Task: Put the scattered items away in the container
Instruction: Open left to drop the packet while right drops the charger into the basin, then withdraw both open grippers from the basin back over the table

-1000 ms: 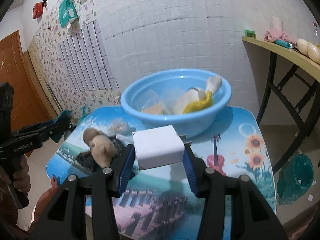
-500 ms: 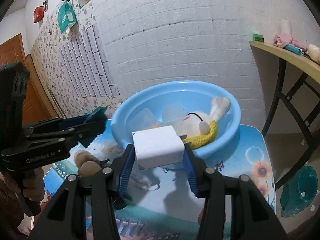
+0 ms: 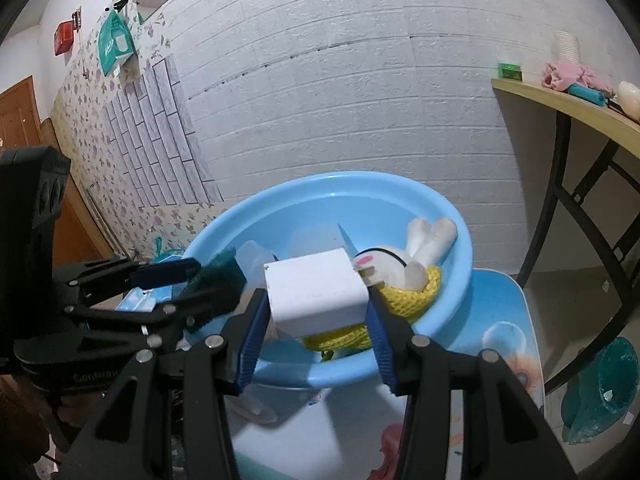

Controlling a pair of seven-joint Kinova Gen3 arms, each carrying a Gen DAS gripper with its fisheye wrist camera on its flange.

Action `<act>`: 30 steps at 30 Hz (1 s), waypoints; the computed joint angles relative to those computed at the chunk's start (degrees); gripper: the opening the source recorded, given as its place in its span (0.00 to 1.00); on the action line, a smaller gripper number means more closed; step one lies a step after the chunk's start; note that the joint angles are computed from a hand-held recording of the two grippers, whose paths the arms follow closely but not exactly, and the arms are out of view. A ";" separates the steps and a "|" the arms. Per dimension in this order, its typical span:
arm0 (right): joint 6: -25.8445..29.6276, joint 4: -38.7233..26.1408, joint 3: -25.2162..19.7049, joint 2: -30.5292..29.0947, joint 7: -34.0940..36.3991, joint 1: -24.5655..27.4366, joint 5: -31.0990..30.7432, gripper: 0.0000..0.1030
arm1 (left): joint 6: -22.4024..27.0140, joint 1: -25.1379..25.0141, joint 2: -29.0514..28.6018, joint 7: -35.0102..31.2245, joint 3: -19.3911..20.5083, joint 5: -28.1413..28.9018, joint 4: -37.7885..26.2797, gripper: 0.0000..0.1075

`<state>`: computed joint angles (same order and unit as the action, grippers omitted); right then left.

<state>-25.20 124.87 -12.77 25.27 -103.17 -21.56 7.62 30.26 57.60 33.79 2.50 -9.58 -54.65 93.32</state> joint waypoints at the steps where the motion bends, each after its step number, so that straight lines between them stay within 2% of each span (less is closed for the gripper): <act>1: -0.13 -0.04 -0.10 0.15 -0.03 0.16 0.28 0.47 | -0.02 0.68 0.12 0.65 -0.66 -0.57 0.10 0.53; 7: -0.26 -0.18 -2.55 0.78 -2.95 3.14 4.10 0.51 | 2.13 0.14 -0.03 -0.08 0.80 0.14 -0.76 0.61; 12: 0.50 -0.01 -2.37 0.03 -4.07 2.88 4.75 0.58 | 4.94 -0.07 -0.45 1.38 1.97 1.09 -0.73 0.74; 16: 1.91 0.37 -0.56 -1.26 -2.44 0.18 2.21 0.61 | 3.13 -0.07 -1.94 4.73 1.99 1.17 2.29 0.75; 22: 3.19 1.71 0.37 -3.25 -1.13 -1.85 -0.69 0.61 | 5.59 0.08 -3.23 6.63 3.89 0.39 4.07 0.78; 24: 5.32 1.62 2.09 -4.21 0.48 -4.43 -3.81 0.61 | 6.12 -0.28 -3.77 6.95 4.77 0.68 4.58 0.78; 30: 9.43 1.82 1.50 -5.62 0.74 -5.12 -6.13 0.61 | 7.91 0.56 -5.82 10.89 6.19 -1.12 7.18 0.81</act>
